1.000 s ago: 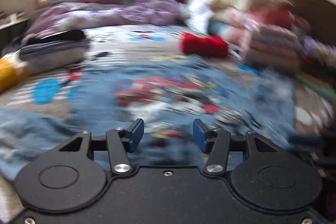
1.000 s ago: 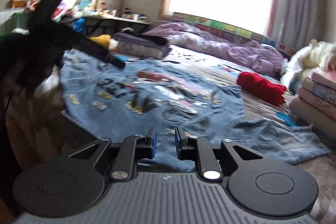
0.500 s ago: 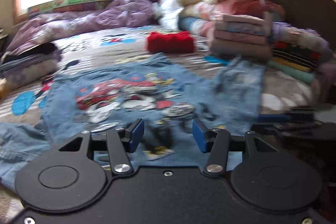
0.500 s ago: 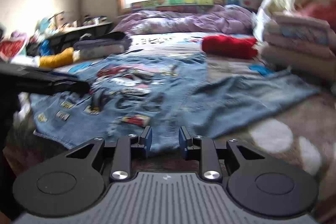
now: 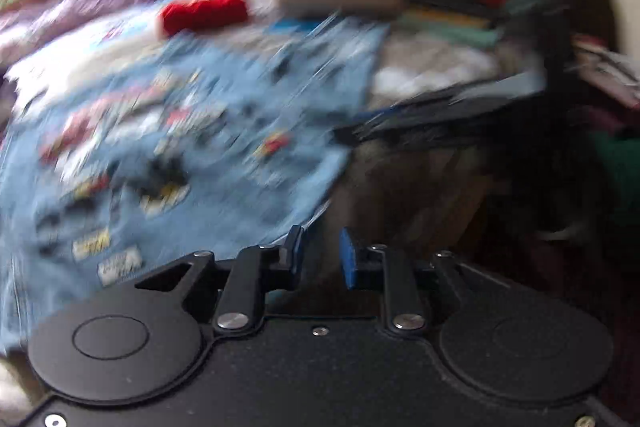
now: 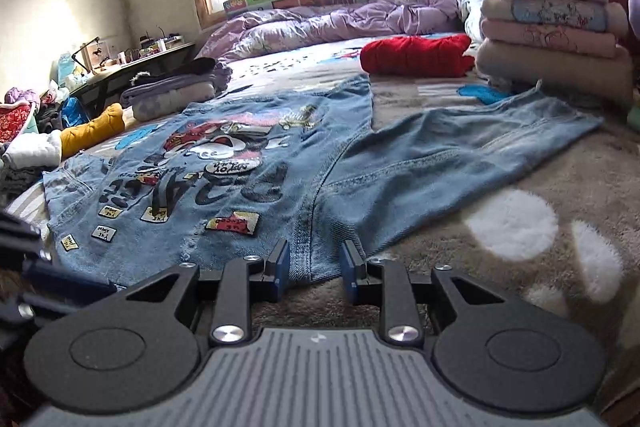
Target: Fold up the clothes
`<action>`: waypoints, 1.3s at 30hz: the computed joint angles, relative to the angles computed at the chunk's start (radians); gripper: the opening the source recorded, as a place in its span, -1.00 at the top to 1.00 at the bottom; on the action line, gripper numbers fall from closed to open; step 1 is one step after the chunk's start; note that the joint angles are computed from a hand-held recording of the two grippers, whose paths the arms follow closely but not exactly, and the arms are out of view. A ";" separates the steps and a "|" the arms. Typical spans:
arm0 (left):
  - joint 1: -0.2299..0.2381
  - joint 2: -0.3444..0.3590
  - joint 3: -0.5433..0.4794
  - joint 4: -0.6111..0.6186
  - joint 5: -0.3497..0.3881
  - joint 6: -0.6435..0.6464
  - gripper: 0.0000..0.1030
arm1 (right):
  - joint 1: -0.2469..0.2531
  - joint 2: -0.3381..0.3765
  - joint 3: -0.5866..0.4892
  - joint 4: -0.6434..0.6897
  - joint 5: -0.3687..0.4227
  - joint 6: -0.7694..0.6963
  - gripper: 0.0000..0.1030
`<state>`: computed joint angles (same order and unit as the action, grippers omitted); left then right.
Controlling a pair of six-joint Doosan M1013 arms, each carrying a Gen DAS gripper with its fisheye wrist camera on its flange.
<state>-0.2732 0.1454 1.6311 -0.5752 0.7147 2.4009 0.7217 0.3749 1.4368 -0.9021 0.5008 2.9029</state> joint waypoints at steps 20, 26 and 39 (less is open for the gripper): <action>-0.090 0.004 -0.012 0.067 -0.203 -0.031 0.09 | -0.092 -0.105 0.216 -0.507 -0.124 1.275 0.43; -0.126 0.066 -0.099 0.344 -0.243 -0.310 0.18 | -0.110 -0.114 0.254 -0.657 -0.133 1.516 0.43; -0.090 0.437 -0.676 0.551 0.032 -0.747 0.61 | -0.132 -0.087 0.204 -0.646 -0.229 1.378 0.39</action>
